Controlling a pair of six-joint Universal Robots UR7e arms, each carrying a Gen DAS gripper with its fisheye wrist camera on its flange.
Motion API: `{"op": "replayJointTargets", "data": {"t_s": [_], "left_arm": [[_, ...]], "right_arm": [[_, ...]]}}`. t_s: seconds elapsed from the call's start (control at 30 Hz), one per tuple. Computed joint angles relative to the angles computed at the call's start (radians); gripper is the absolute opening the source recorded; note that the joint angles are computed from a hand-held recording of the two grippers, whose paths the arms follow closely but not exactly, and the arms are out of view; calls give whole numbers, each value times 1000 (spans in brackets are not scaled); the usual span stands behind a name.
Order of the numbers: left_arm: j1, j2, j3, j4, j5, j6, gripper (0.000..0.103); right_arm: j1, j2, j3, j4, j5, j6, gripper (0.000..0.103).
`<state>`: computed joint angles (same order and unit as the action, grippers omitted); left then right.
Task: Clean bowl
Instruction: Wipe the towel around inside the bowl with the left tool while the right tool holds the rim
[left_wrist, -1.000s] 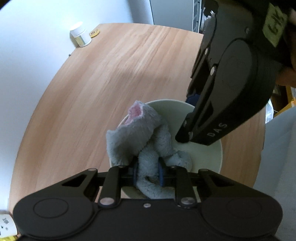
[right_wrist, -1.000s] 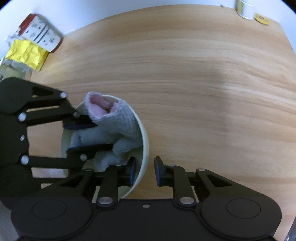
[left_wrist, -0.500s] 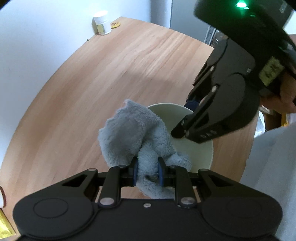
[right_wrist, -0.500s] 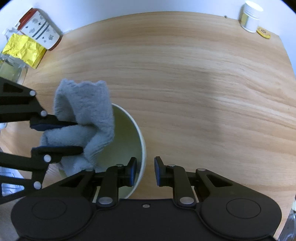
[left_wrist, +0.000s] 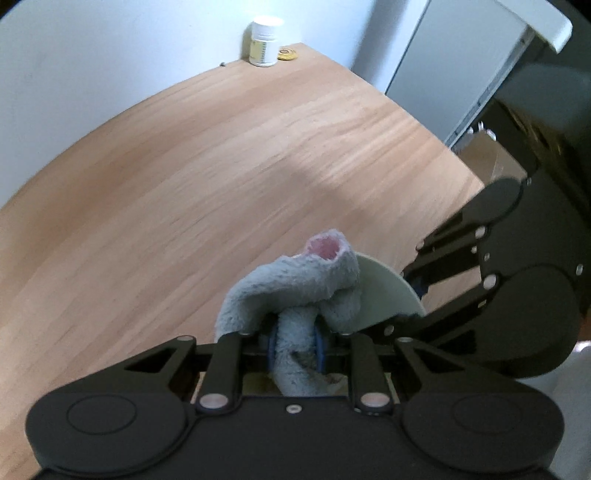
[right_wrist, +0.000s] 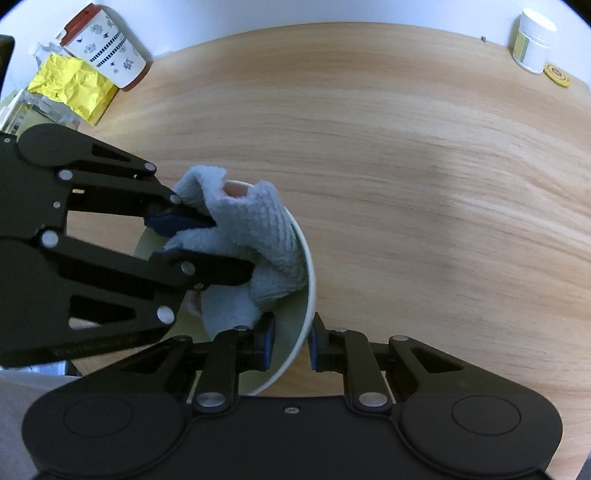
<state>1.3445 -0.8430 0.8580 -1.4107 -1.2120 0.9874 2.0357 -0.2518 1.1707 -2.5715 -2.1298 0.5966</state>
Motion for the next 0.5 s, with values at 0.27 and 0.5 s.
{"op": "replayJointTargets", "data": {"t_s": [0.27, 0.5], "left_arm": [[24, 85, -169, 126, -87, -101, 19], [19, 110, -218, 173, -76, -125, 19]], "right_arm": [[7, -2, 4, -12, -40, -105, 20], [-1, 11, -25, -8, -47, -293, 20]]}}
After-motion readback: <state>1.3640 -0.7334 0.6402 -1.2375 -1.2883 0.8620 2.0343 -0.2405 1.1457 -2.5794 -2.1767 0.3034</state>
